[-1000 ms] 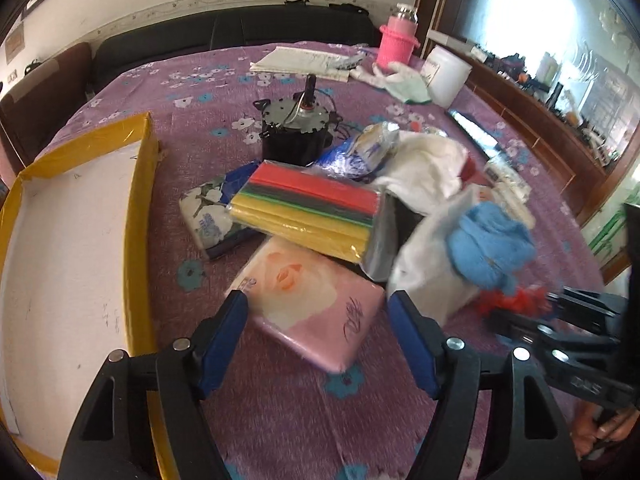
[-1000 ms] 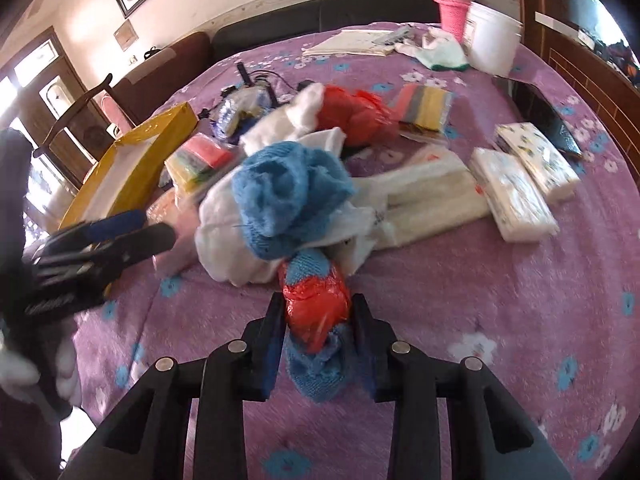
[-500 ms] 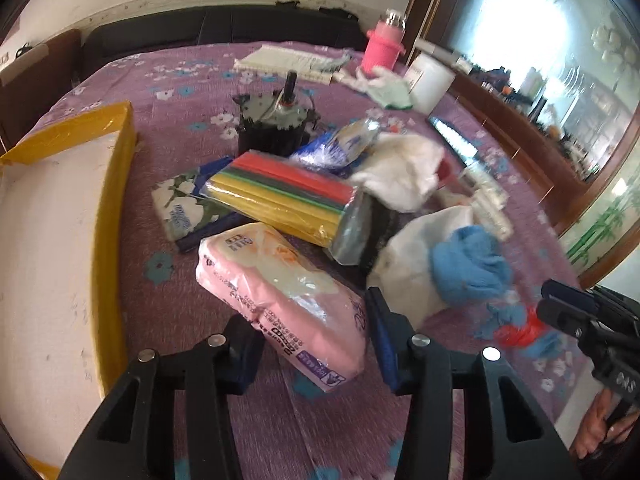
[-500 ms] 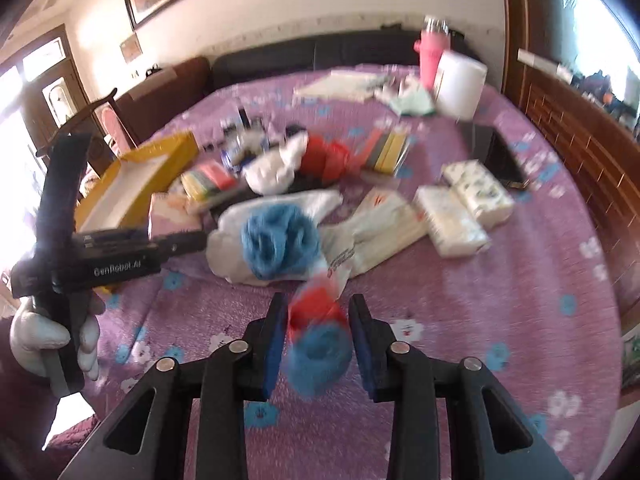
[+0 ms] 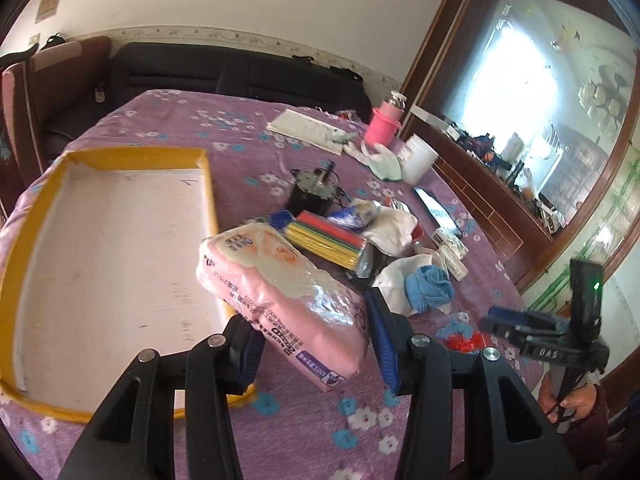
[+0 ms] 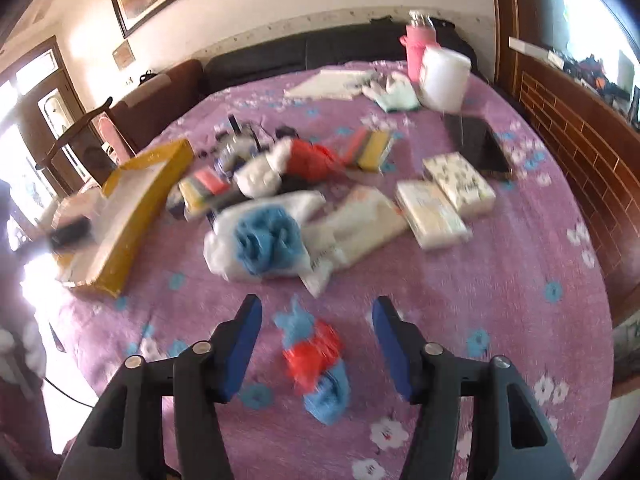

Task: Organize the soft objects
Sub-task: 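Carry both items into the yellow tray and open both grippers to release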

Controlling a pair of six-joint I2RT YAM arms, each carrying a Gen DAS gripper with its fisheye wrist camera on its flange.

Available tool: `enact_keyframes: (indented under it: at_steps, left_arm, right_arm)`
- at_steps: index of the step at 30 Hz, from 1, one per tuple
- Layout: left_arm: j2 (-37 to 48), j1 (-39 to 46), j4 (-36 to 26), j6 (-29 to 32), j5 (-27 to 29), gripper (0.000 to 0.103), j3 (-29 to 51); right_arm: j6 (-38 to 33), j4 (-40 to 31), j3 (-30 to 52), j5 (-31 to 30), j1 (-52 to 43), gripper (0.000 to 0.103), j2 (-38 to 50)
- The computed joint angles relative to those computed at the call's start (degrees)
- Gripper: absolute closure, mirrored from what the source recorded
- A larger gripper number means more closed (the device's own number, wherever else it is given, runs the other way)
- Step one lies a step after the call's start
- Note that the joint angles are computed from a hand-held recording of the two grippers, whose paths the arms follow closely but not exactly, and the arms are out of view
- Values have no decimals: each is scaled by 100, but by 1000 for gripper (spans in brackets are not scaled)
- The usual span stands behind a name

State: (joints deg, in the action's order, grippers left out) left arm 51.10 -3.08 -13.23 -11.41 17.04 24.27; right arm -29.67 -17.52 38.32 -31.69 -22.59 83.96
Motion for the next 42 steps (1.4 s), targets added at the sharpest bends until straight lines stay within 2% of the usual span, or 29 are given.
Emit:
enact_keyframes:
  at_steps: [4, 5, 6, 8, 12, 16, 18, 21, 23, 27, 33, 36, 40, 42]
  left_arm:
    - [-115, 638, -157, 211, 473, 57, -35]
    - [-134, 767, -200, 245, 548, 57, -30]
    - [-153, 927, -256, 291, 668, 57, -18]
    - [-227, 1283, -426, 490, 891, 57, 13]
    - [-118, 2209, -977, 1222, 1343, 57, 382]
    - [702, 3016, -1353, 1927, 1602, 57, 1208]
    - [1249, 3131, -1296, 2023, 1552, 57, 1604]
    - [2384, 3094, -1043, 2016, 1213, 57, 2323]
    - [3111, 3114, -1046, 1973, 1179, 57, 2814]
    - [4454, 3119, -871, 1706, 1113, 57, 3758]
    - [5838, 3149, -776, 1226, 1387, 57, 4747]
    - [6248, 3071, -687, 1031, 1393, 56, 5049]
    - [6624, 2996, -683, 845, 1579, 54, 5390]
    - [6730, 2918, -585, 702, 1540, 49, 5453]
  right_arm:
    - [-86, 120, -126, 123, 149, 44, 205]
    - [1, 225, -145, 219, 244, 51, 285]
    - [71, 258, -132, 349, 351, 73, 364]
    - [199, 372, -181, 505, 453, 73, 301]
    - [336, 5, -74, 509, 653, 73, -113]
    - [736, -657, 486, 58, 1232, 73, -625]
    - [1092, -782, 880, -100, 1782, 73, -615]
    - [1759, -667, 1620, -51, 2931, 73, -158]
    - [2015, -418, 2074, 324, 3601, 73, 289]
    - [2535, -271, 3512, 1027, 4659, 72, 1772]
    - [2993, -587, 5785, 1754, 5204, 72, 3918]
    - [3075, -709, 6582, 1916, 5223, 72, 4606]
    - [3127, -700, 6978, 2108, 5195, 71, 5018]
    - [3072, -565, 7018, 2262, 5183, 70, 5110]
